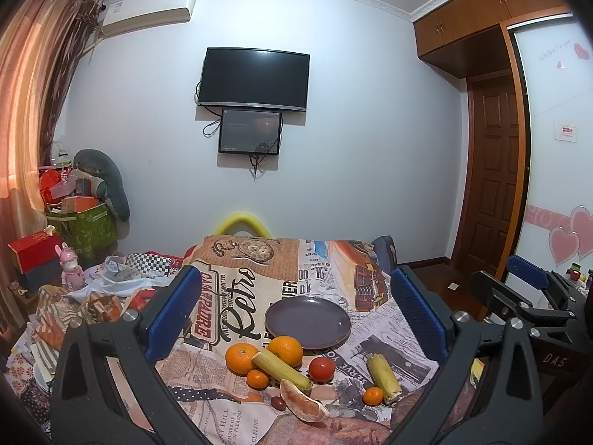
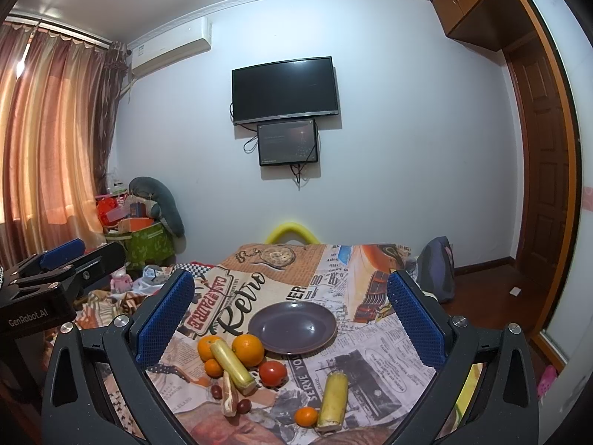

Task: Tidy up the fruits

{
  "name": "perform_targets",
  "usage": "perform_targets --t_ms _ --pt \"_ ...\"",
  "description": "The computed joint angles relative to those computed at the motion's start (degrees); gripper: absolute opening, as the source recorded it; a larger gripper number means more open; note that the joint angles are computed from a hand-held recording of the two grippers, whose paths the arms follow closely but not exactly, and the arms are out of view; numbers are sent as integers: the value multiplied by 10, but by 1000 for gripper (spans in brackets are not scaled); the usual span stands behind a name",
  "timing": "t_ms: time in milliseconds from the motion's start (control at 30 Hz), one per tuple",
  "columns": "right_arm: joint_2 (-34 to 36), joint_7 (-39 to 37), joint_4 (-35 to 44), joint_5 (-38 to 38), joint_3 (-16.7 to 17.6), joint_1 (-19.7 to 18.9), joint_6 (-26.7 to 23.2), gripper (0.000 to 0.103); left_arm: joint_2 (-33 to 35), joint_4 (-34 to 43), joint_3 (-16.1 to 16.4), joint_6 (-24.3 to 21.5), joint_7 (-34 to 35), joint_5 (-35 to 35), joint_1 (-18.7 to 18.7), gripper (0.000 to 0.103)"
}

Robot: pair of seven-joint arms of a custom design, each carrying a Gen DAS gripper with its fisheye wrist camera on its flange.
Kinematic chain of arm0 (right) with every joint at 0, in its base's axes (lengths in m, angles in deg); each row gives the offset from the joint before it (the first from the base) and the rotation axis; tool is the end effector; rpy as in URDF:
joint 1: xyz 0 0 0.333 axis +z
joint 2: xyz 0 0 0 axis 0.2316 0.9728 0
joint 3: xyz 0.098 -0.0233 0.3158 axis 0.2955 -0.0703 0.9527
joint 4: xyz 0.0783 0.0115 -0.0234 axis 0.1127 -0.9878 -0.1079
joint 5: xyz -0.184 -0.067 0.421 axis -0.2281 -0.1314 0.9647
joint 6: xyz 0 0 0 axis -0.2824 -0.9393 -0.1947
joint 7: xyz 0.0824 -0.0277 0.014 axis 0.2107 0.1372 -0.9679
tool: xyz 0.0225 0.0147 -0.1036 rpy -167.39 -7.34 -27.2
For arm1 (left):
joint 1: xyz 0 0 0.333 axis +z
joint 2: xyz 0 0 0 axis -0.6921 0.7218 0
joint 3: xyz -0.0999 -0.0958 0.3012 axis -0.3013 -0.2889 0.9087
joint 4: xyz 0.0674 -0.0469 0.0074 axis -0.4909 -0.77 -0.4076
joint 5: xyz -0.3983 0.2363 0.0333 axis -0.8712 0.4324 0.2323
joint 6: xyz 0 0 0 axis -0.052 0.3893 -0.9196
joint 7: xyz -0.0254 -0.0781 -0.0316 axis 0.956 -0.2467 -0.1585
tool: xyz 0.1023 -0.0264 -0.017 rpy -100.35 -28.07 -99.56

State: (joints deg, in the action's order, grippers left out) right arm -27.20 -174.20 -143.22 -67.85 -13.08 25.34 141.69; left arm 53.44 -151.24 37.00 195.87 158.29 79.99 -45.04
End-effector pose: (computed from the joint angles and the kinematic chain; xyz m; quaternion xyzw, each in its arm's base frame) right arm 0.5875 0.2158 0.6177 -0.4091 0.6376 -0.5231 0.3904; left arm 0.6839 -0.4056 0.6226 -0.3425 0.6879 -0.5923 0.2421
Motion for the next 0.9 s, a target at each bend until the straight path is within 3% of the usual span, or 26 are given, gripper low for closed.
perform_targets --t_ms 667,900 --pt "-1 2 0 -1 0 0 0 103 0 -5 -20 -4 17 -4 16 103" --pt "-1 2 0 -1 0 0 0 103 -1 -3 -11 -6 16 -9 8 103"
